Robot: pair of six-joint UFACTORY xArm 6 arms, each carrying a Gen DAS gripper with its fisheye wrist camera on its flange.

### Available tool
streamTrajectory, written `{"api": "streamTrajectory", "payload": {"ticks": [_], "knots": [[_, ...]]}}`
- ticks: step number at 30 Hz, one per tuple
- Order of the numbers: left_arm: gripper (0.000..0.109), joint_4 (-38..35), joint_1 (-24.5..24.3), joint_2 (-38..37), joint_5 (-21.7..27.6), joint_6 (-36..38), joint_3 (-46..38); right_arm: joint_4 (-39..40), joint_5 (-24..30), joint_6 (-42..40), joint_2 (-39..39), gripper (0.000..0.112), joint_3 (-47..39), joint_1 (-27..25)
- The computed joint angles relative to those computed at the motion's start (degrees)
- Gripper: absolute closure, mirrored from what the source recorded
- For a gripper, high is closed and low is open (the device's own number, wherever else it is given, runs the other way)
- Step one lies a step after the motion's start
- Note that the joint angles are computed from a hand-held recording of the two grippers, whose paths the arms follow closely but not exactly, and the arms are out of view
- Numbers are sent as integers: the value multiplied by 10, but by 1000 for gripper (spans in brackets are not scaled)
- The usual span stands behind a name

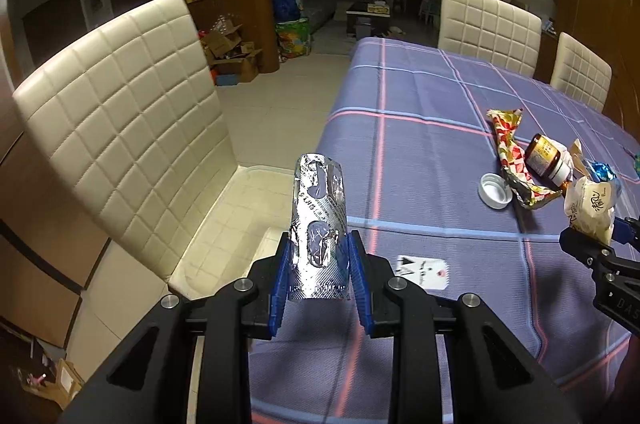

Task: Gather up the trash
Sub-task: 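Carry foil tube and snack bag to the bin and release both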

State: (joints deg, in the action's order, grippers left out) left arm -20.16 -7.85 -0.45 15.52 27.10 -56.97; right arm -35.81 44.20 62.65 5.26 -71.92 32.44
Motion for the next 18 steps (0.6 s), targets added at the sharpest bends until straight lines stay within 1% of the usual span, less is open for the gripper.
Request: {"api": "streamTrajectory", "payload": {"ticks": [8,18], "knots": [[81,-37,28,-3,-5,32,5,-1,16,-21,37,57,-52,20],[81,-38,64,17,-5,31,-7,12,32,-62,98,57,-126,37]]}}
